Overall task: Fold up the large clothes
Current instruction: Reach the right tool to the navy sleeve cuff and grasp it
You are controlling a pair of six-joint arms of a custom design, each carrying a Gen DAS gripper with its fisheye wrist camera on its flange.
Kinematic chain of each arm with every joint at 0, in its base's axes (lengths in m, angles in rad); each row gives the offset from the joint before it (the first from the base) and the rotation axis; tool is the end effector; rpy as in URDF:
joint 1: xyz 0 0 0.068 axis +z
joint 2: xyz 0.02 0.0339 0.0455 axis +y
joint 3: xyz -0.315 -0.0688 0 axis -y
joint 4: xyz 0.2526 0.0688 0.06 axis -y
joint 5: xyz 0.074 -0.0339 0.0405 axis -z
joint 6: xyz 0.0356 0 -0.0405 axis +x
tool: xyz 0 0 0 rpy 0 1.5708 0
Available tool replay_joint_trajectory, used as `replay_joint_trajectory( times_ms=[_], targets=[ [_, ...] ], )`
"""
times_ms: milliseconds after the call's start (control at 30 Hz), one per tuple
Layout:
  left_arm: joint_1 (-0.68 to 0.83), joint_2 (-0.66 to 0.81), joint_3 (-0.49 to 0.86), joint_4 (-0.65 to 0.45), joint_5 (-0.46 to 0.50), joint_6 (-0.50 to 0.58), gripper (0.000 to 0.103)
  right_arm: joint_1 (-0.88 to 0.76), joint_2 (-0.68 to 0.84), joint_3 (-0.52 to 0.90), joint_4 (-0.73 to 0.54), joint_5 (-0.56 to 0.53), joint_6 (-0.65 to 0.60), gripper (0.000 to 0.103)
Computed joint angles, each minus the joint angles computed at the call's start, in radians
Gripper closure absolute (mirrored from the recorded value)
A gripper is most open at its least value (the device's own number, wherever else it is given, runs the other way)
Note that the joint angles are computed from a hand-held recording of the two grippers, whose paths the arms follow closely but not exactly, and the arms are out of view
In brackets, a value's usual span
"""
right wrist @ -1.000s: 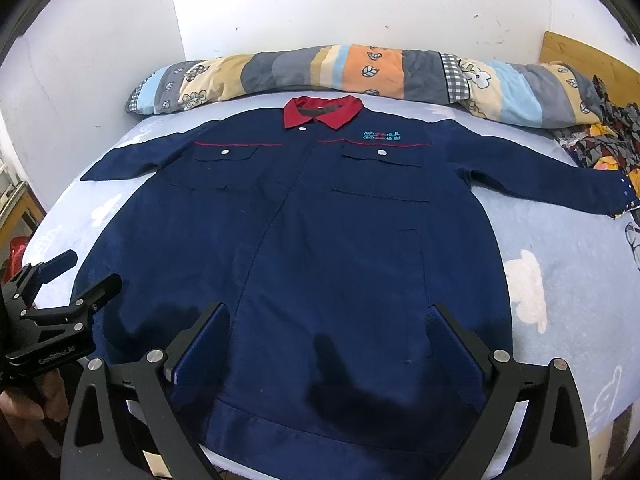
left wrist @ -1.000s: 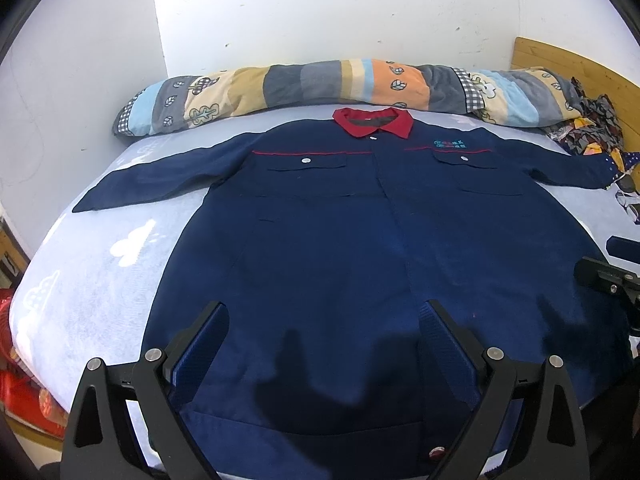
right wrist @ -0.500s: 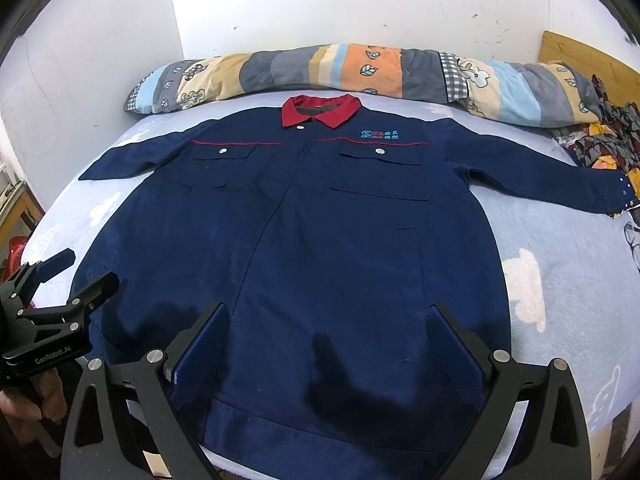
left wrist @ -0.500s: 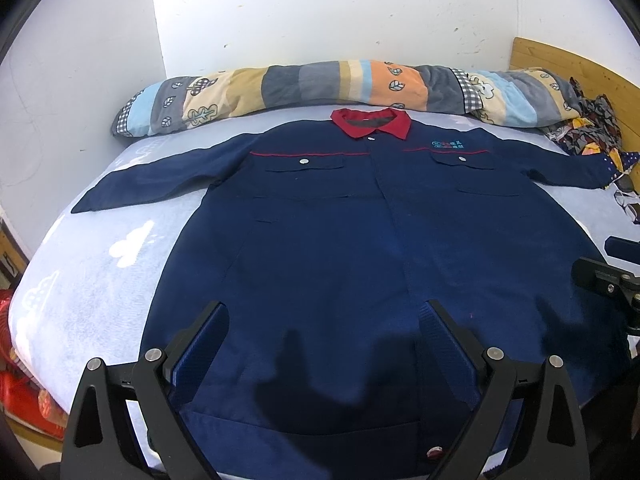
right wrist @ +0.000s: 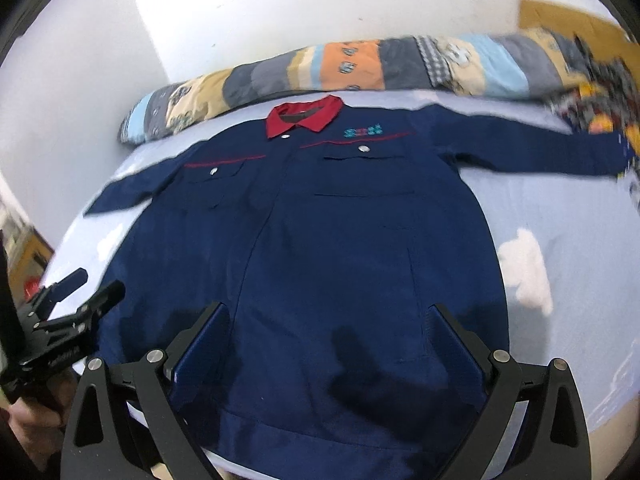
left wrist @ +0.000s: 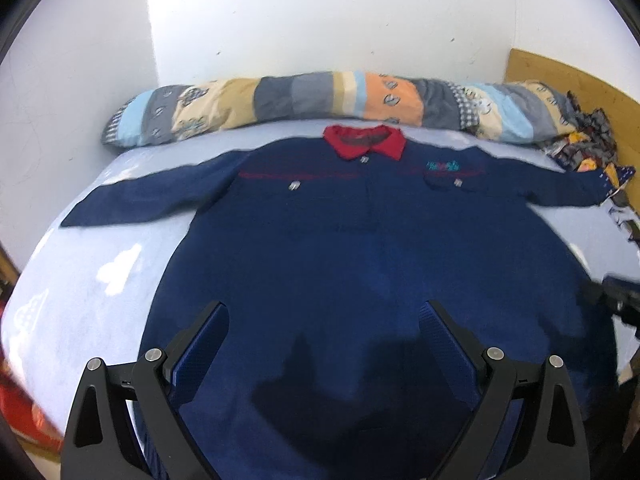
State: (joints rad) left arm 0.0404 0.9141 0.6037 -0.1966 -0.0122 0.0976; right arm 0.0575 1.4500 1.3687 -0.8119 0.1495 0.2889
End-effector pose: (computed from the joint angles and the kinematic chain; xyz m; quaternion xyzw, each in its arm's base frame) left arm 0.1822 0.0078 0.2897 0.0216 0.8616 0.0402 0.5056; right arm 0.3069 0.0124 0.3804 0.1332 0.9314 -0.0123 0.3386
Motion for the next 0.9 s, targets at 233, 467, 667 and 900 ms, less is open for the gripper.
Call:
replay_joint_trajectory(
  times_ms=[233, 467, 667, 900],
  targets=[
    [-0.043, 0.133, 0.043, 0.072, -0.037, 0.09, 0.006, -0.113, -0.029, 0.008, -0.002, 0.043, 0.048, 0.004],
    [-0.058, 0.206, 0.074, 0.085, -0.026, 0.14, 0.006, -0.468, 0.045, 0.174, -0.046, -0.191, 0.008, 0.003],
    [-0.023, 0.256, 0.107, 0.055, 0.026, 0.082, 0.006, -0.822, 0.278, 0.474, -0.124, -0.483, -0.032, 0.003],
    [-0.048, 0.322, 0.128, 0.041, -0.02, 0.075, 0.006, -1.016, 0.685, 1.015, -0.248, -0.608, 0.094, 0.015]
  ],
)
